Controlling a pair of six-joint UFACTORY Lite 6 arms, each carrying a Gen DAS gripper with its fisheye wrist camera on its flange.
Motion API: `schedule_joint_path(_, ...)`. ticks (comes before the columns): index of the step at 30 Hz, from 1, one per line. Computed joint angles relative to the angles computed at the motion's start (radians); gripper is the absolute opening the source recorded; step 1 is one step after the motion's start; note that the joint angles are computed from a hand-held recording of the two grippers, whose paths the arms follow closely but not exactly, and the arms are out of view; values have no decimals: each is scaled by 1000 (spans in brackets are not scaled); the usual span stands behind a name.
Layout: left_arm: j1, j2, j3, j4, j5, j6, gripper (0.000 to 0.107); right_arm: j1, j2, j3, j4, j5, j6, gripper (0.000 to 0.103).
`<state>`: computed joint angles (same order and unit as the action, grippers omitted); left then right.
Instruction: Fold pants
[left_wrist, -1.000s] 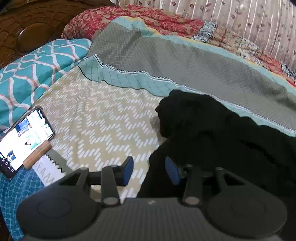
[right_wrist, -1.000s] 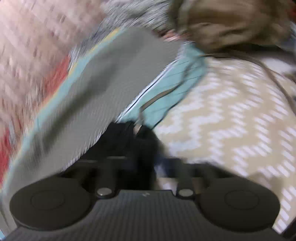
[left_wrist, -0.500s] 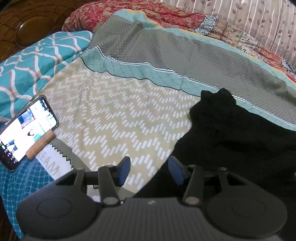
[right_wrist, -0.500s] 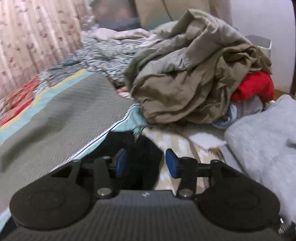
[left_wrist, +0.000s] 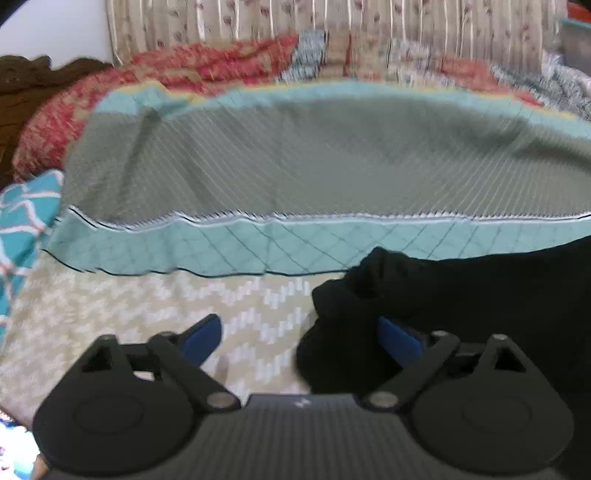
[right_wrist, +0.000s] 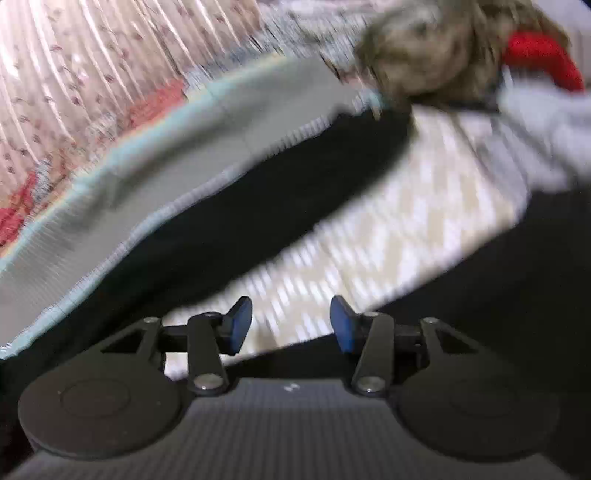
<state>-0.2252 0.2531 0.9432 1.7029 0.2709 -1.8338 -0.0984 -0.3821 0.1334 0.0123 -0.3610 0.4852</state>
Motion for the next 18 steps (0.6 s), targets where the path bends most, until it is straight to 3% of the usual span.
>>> schedule_joint_path(1, -12, 57, 56, -58, 3, 39, 27, 21, 25, -41, 54, -105, -40, 50)
schedule_joint_path(3, -61, 119, 127, -94, 133, 60, 21, 148, 89, -83, 255, -271, -227, 50)
schedule_joint_path(5, -97, 129, 134, -9, 321, -75, 20, 259, 107, -54, 464, -274, -422, 59)
schedule_joint_path(6, -87, 133, 148, -10, 362, -118, 18, 296, 121, -38, 539, -274, -479, 61)
schedule_joint_path(7, -77, 159, 178, -42, 380, -118, 7, 315, 138, -25, 572, -279, -501, 64)
schedule_joint_path(8, -78, 203, 218, -84, 419, -77, 7, 313, 151, -17, 564, -281, -499, 64)
schedule_joint_path(11, -53, 207, 222, -119, 327, 34, 27, 171, 99, -12, 316, -180, -400, 63)
schedule_joint_path(12, -55, 194, 201, -98, 313, 26, 45, 112, 49, 6, 212, -96, -333, 63)
schedule_joint_path(13, -60, 183, 181, -45, 319, -16, 54, 58, -4, 18, 107, -48, -237, 61)
schedule_joint_path(16, -34, 169, 167, 95, 268, -113, 90, -117, -17, 130, -207, -7, 33, 62)
schedule_joint_path(18, -9, 202, 205, 126, 212, -110, 97, -203, 130, 331, -416, 42, 234, 61)
